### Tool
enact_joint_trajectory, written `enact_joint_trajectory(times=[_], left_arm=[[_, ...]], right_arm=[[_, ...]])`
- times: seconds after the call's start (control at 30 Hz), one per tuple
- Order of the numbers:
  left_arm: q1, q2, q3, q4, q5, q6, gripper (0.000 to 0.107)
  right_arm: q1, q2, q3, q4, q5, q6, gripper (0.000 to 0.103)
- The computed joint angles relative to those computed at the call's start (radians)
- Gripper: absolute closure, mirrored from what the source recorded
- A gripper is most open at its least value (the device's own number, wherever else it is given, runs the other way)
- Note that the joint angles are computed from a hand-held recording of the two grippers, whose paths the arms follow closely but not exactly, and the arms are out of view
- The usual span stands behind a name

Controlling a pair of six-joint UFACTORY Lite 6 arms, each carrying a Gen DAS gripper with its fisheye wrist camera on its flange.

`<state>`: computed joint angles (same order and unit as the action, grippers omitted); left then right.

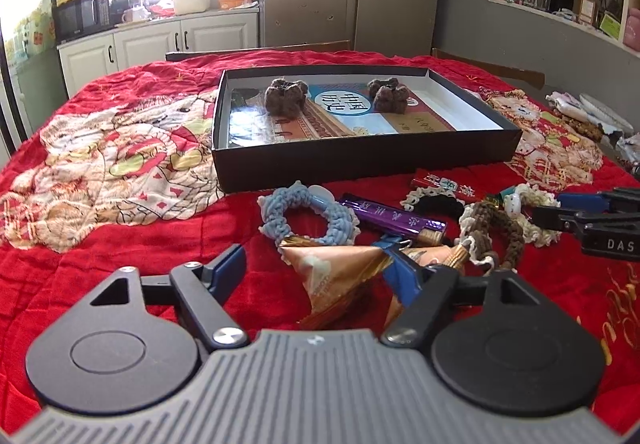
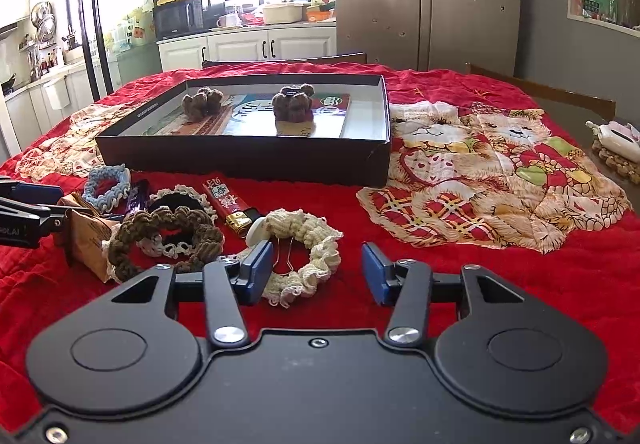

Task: Organize objects
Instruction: 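Withdraw both tools from the box back toward the remaining items, then grasp the gold paper cone packet with the left tool while the right tool grasps the cream scrunchie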

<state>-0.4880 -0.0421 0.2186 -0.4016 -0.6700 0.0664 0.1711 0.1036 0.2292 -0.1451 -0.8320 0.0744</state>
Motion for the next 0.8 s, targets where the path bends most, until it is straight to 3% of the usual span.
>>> enact_joint_trajectory(times=[0.23,0.4,0.63,0.8], left_arm=[[0.018,0.023,0.007,0.054,0.002,-0.047,0.039],[0.021,0.035,0.008,0.079,-0.001,-0.076,0.056],[0.026,0.04,0.003,0.1,-0.008,-0.105,0.063],[0.022,0.035,-0.002,0.095,-0.01,-0.103,0.065]], right_arm=[[-0.026,0.021,0.007,-0.031,-0.01,0.026,0.061],[-0.03,0.026,0.01,-0.035,-0.011,0.027,0.065],[-0.05,0.045,0.024,-0.073,-0.012,0.061,0.08],[-0.039,0.043,0.019,-0.062,-0.018,0.048,0.082]])
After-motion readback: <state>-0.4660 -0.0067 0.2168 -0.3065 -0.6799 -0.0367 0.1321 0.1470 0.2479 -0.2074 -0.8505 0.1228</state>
